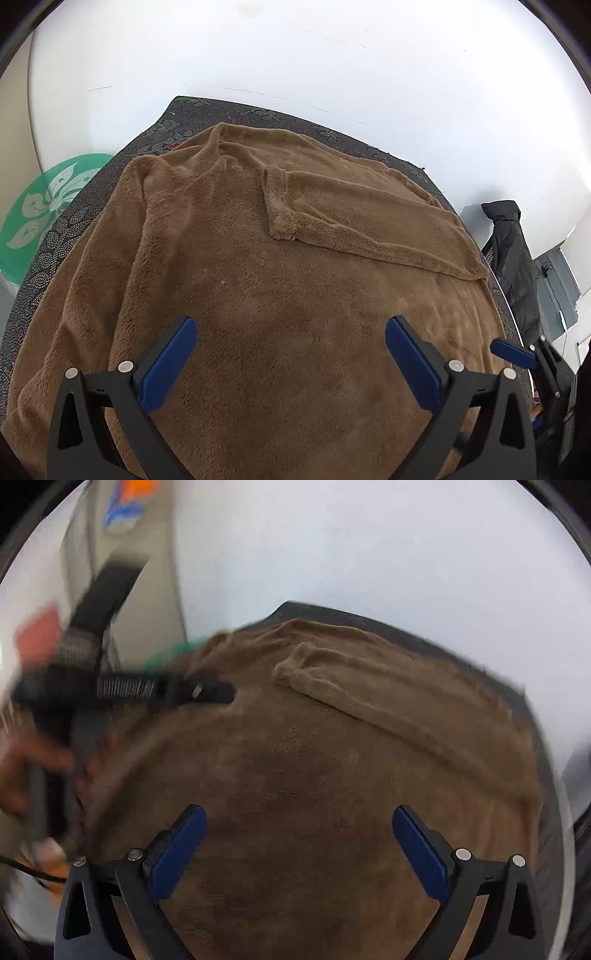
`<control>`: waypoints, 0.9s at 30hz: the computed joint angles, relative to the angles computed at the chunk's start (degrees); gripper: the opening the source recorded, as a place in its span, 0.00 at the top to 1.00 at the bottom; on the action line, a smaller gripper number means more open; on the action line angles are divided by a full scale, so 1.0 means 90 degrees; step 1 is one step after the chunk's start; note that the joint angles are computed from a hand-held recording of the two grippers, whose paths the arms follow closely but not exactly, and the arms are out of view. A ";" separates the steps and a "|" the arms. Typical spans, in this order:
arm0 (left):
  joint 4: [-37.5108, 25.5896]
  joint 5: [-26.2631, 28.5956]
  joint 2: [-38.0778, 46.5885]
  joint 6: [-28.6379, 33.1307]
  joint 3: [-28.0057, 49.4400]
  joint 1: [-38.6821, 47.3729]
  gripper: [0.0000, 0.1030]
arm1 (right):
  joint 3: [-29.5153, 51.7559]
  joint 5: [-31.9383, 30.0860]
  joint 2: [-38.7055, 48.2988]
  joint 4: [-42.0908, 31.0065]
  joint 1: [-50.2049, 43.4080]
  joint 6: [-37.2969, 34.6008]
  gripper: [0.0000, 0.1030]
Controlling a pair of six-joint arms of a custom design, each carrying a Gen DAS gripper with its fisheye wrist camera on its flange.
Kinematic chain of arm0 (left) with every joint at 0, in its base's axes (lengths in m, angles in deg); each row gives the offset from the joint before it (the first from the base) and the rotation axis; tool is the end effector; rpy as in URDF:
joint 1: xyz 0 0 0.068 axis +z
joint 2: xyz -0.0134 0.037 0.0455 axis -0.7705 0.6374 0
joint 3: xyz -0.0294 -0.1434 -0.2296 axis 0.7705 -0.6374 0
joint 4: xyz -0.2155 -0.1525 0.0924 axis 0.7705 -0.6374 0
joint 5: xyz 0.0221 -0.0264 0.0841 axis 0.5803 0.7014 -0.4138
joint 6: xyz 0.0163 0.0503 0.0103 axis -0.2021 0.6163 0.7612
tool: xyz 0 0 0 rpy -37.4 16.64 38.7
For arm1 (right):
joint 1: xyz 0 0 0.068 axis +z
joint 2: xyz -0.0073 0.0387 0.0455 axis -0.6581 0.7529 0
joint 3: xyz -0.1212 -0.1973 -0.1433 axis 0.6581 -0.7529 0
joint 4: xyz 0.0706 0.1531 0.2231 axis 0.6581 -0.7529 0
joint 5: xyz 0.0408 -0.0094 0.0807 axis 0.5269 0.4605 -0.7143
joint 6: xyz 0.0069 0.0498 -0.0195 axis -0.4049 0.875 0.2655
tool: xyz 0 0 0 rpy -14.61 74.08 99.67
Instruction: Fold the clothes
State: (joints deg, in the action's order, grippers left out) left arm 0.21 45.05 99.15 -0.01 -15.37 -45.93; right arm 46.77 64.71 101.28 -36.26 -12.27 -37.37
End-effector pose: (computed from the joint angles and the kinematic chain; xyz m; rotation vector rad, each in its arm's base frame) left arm 0.0757 -0.0012 0.3894 -0.2843 2.4061 -0.3203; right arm 0.2349 0.1318 0.2833 -0.6088 2.3220 0.3062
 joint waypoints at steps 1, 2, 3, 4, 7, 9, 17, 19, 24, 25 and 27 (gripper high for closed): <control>-0.0009 -0.0038 -0.0013 -0.0066 -0.0012 -0.0077 0.01 | -0.0059 -0.0372 -0.0141 -0.0023 -0.0313 0.0294 0.01; -0.0012 -0.0104 -0.0025 -0.0164 -0.0025 -0.0196 0.01 | -0.0115 -0.0597 -0.0264 -0.0058 -0.0629 0.0546 0.01; 0.0006 -0.0236 -0.0021 -0.0366 -0.0045 -0.0466 0.01 | -0.0159 -0.0820 -0.0371 -0.0097 -0.0949 0.0780 0.01; 0.0051 -0.0515 -0.0002 -0.0681 -0.0054 -0.0938 0.01 | -0.0252 -0.0970 -0.0512 -0.0109 -0.1227 0.0896 0.01; 0.0144 -0.1359 0.0144 -0.1566 -0.0035 -0.2343 0.01 | -0.0498 -0.1483 -0.0893 -0.0209 -0.2203 0.1177 0.01; 0.0222 -0.2046 0.0368 -0.2216 -0.0006 -0.3494 0.01 | -0.0640 -0.1925 -0.1063 -0.0292 -0.2824 0.1252 0.01; 0.0534 -0.3228 0.1486 -0.3372 0.0226 -0.6035 0.01 | -0.1283 -0.3139 -0.1526 -0.0078 -0.4961 0.1715 0.01; 0.0608 -0.3340 0.1679 -0.3496 0.0242 -0.6376 0.01 | -0.1428 -0.3214 -0.1624 0.0015 -0.5253 0.1801 0.01; 0.0684 -0.3440 0.2203 -0.3602 0.0448 -0.6864 0.01 | -0.1668 -0.2005 -0.2120 0.0170 -0.5085 0.1308 0.01; 0.0701 -0.3443 0.2269 -0.3621 0.0464 -0.6924 0.01 | -0.1716 -0.1666 -0.2298 0.0203 -0.5018 0.1160 0.01; 0.0730 -0.3452 0.2397 -0.3673 0.0507 -0.7033 0.01 | -0.1766 -0.1003 -0.2570 0.0247 -0.4916 0.0774 0.01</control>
